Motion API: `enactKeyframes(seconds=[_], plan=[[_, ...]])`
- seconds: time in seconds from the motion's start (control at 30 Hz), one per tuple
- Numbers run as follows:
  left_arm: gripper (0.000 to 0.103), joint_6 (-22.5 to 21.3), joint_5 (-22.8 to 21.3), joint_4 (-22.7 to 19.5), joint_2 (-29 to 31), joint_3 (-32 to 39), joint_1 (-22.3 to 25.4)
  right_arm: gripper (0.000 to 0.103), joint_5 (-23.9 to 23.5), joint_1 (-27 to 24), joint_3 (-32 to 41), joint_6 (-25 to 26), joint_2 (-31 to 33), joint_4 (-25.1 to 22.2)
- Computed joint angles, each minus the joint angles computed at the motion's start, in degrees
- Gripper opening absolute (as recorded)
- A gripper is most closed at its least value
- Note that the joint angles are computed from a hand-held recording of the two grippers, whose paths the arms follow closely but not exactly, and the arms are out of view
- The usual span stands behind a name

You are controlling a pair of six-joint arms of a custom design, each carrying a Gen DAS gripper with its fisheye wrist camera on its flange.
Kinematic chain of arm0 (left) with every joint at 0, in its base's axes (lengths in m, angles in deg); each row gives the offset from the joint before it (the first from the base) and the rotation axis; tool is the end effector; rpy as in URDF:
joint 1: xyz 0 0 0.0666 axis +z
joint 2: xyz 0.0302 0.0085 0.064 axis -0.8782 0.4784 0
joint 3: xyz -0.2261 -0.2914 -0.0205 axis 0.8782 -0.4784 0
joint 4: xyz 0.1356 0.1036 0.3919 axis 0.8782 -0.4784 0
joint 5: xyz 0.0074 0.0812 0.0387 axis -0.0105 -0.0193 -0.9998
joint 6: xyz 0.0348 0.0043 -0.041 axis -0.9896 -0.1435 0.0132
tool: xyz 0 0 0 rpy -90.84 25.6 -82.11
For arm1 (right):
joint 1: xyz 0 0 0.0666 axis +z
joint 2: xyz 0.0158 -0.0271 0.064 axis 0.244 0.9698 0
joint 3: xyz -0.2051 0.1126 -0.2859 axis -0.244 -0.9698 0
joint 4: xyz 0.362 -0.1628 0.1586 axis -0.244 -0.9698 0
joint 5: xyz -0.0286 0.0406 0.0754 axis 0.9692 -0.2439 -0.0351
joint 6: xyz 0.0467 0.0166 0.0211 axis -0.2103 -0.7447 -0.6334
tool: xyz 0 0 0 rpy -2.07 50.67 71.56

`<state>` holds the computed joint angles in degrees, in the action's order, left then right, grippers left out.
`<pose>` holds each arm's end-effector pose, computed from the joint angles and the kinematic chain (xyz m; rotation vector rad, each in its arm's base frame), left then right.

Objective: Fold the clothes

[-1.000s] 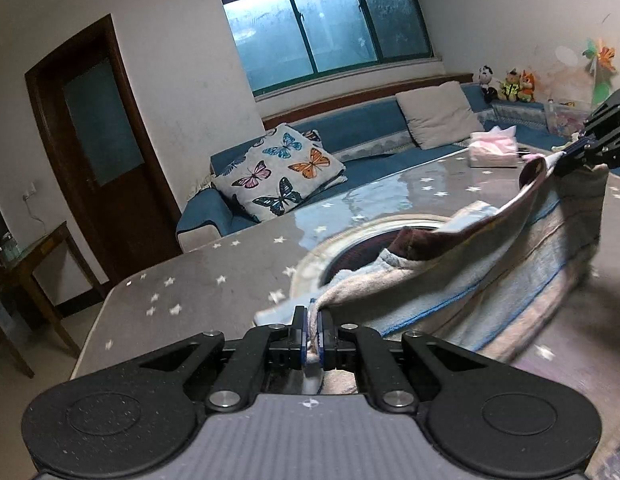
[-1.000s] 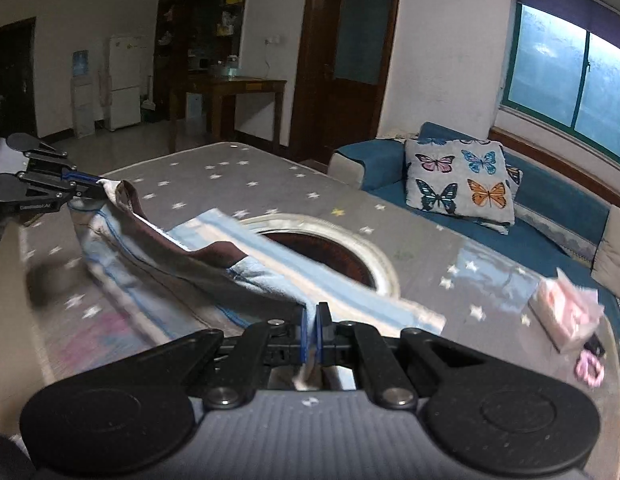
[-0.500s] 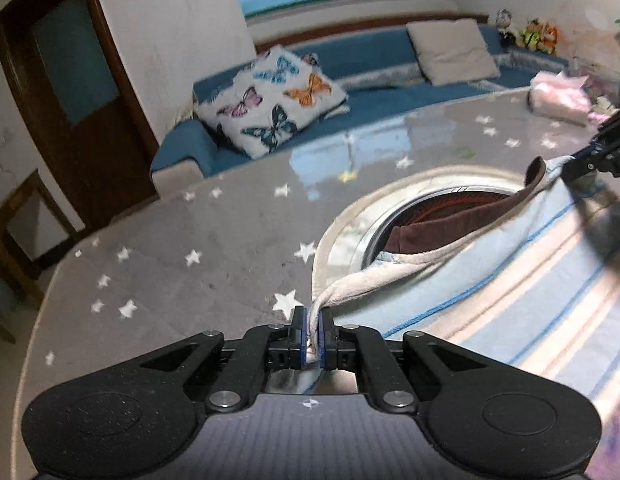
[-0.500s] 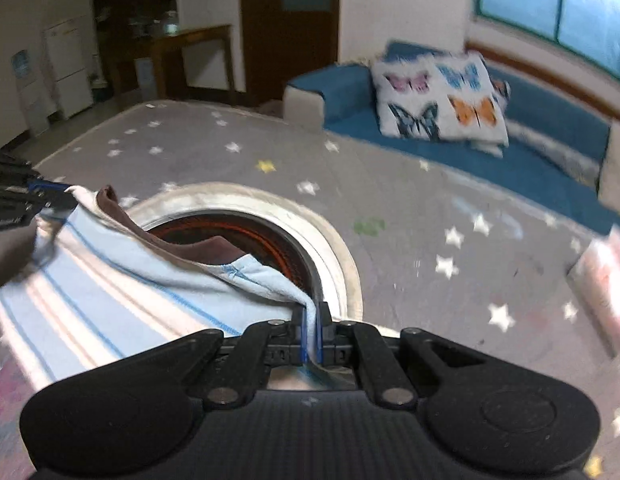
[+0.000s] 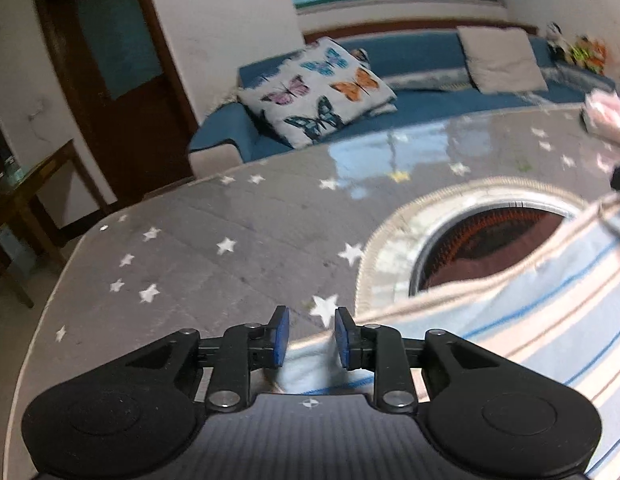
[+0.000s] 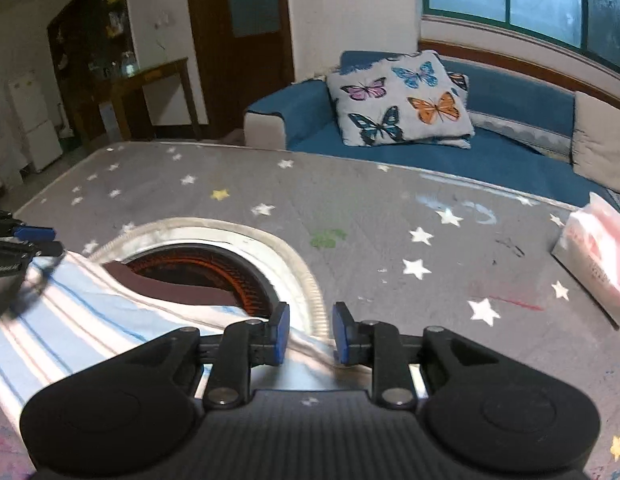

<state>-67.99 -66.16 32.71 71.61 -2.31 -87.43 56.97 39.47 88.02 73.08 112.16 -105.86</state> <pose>0.3514 -0.1631 0.3549 0.4930 2.2361 0.0690 0.3138 0.1438 0.3597 -0.1995 2.2994 0.2142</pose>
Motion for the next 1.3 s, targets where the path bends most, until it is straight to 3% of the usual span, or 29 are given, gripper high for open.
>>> enactKeyframes(seconds=[0.1, 0.23, 0.43, 0.5, 0.7, 0.93, 1.17, 1.3], plan=[[0.027, 2.4, 2.8, -1.2, -0.9, 0.5, -0.6, 0.023, -2.4, 0.9, 0.4, -0.7, 1.1, -0.7], [0.029, 3.1, 4.8, -2.9, 0.7, 1.5, -2.8, 0.023, -2.0, 2.0, 0.4, -2.5, 4.2, 0.1], [0.029, 4.7, 3.2, -6.2, 6.3, 4.6, -2.9, 0.025, -0.8, 2.6, 0.1, -3.8, 5.0, 0.5], [0.029, 5.7, 3.4, -6.4, 6.3, 4.7, -2.7, 0.035, -0.4, 3.4, 0.5, -3.4, 4.5, 0.3], [0.029, 6.2, 4.6, -4.9, 6.4, 4.9, -3.9, 0.036, -1.5, 6.6, 2.6, -2.7, 6.3, 1.7], [0.03, 5.4, 4.8, -3.9, 8.1, 4.8, -3.9, 0.042, 1.1, 11.6, 7.0, -2.9, 13.5, 4.3], [0.03, 5.9, 6.8, -3.3, 5.7, 3.2, -2.2, 0.047, 3.8, 16.3, 9.7, -2.8, 18.3, 5.1], [0.03, 5.3, 7.5, -4.1, 3.5, 1.8, -0.5, 0.05, 2.8, 18.9, 9.7, -2.7, 18.8, 5.7]])
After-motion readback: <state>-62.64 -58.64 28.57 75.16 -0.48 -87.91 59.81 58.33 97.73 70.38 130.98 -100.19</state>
